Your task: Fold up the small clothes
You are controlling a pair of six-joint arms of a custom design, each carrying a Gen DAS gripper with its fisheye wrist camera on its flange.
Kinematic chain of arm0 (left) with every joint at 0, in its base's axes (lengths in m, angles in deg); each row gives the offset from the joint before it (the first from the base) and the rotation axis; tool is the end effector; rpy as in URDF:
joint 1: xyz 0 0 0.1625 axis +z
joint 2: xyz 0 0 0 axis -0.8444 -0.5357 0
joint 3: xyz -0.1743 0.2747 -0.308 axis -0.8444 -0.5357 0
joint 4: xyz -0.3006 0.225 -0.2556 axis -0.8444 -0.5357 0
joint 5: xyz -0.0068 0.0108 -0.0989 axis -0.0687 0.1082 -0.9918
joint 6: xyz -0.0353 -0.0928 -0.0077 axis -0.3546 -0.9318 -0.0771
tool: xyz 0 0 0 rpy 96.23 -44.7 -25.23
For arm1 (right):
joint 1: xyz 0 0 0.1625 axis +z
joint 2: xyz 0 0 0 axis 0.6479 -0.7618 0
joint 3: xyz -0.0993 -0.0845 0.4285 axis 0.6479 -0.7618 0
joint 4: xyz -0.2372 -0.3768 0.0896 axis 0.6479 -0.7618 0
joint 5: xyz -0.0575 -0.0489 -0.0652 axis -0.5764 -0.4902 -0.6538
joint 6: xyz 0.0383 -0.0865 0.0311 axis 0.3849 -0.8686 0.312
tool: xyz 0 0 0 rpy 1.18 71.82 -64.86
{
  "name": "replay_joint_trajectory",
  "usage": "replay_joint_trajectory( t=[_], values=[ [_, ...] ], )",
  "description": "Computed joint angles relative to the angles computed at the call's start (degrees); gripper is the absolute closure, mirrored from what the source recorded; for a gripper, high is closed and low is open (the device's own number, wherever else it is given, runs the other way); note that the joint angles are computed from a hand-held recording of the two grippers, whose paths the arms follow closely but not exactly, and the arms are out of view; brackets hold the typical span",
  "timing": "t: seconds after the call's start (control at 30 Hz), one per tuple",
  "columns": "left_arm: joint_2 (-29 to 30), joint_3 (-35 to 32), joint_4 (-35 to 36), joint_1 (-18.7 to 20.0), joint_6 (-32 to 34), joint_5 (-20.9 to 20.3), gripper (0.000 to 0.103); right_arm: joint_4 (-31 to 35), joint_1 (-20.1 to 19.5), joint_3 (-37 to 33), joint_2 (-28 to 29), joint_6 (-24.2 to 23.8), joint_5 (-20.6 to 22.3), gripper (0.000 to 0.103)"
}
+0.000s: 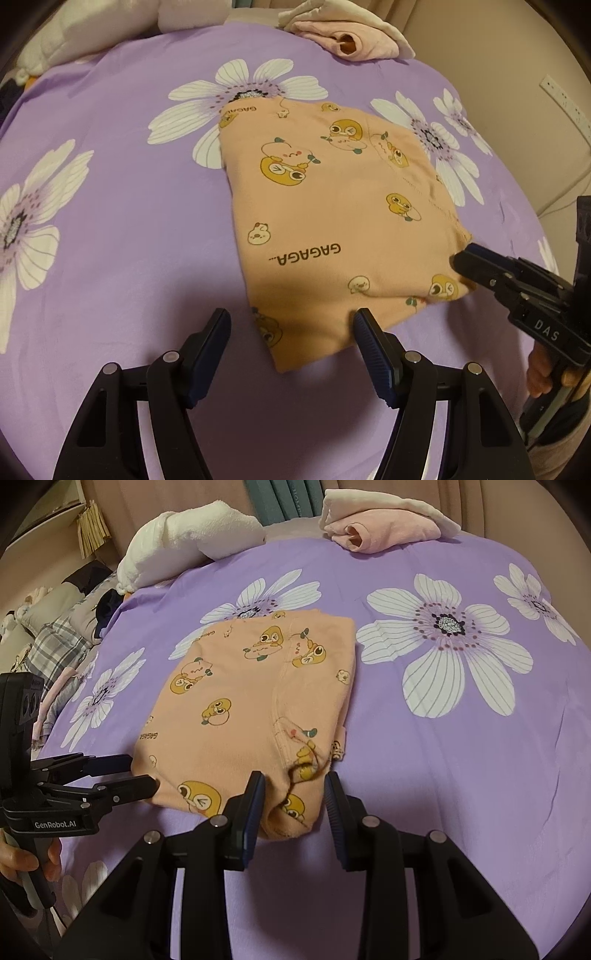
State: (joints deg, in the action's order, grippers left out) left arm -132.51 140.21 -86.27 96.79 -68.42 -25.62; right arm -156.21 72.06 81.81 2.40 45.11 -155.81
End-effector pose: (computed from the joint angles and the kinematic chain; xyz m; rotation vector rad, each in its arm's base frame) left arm -0.2078 -0.4004 0.2148 0.7906 2.5740 -0.2900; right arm 0.2167 -0.3478 0.1593 0.1773 -2.4224 0.8520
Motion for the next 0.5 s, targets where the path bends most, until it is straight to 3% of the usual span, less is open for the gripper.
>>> replay_joint_trajectory(
  t=[0.5],
  values=[
    [-3.52, 0.99, 3.04, -1.69, -2.96, 1.02, 0.035, -0.04, 2.41, 1.51, -1.67, 2.25, -1.25, 0.068]
  ],
)
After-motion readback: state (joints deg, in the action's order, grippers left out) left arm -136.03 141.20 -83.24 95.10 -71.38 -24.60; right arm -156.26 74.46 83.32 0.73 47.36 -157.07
